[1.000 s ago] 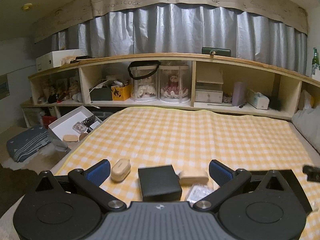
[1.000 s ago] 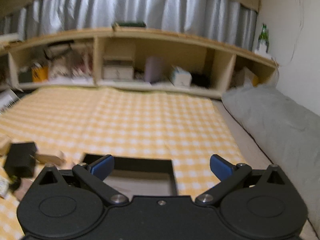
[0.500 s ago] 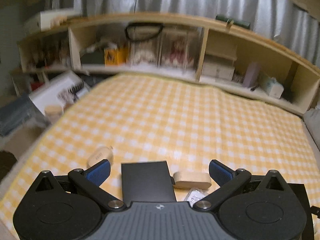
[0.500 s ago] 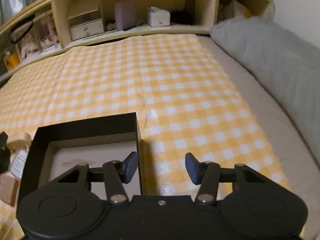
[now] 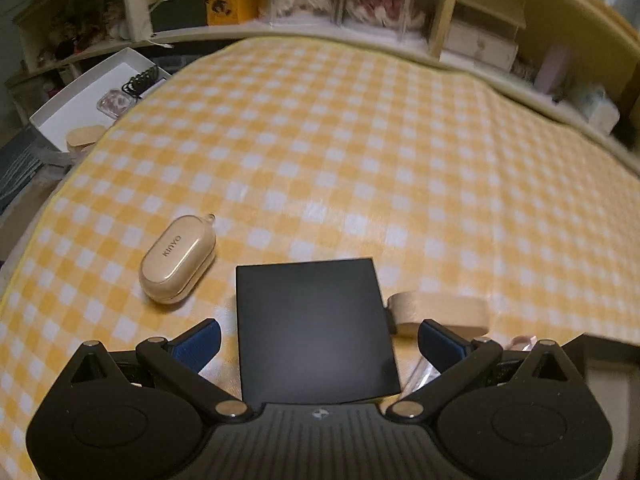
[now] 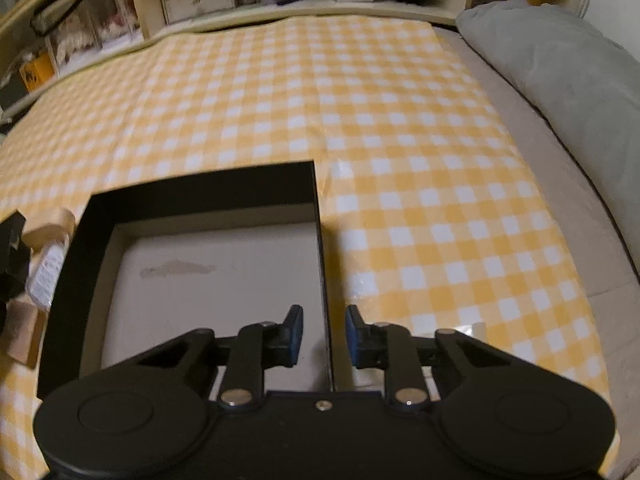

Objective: Organize rigid objects
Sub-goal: 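Pinch the open black box wall with right gripper while left gripper approaches small black box, then close the left gripper on the small black box and lift it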

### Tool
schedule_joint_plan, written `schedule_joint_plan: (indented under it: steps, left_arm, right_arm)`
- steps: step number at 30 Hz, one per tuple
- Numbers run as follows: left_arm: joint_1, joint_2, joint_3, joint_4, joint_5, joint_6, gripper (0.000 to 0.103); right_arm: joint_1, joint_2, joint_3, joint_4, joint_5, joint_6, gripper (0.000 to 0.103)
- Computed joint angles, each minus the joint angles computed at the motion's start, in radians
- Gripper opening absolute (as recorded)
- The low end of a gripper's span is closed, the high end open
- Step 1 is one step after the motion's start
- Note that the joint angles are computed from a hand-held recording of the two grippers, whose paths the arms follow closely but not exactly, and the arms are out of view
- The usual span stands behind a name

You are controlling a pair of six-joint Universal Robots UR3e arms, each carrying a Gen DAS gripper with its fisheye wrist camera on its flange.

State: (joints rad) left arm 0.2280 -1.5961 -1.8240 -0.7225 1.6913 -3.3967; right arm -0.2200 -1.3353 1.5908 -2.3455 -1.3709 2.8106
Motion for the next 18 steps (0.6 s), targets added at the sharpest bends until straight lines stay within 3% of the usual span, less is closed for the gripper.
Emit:
schedule_joint_plan:
  steps: [5,13,18]
  left_arm:
    - [0.006,-0.064,0.021,0.001,0.012,0.035,0.103]
    - [0.050,-0.137,0.053,0.017,-0.049,-0.053,0.103]
    - [0.026,-0.169,0.074,0.020,-0.019,-0.080,0.103]
  right_arm:
    - [0.015,0.010,-0.022,0.049,-0.030,-0.018,0.013]
    - [0.025,0.050,-0.068,0.066,-0.064,0.003,0.007]
    - [0.033,0.069,-0.081,0.058,-0.082,0.011,0.007]
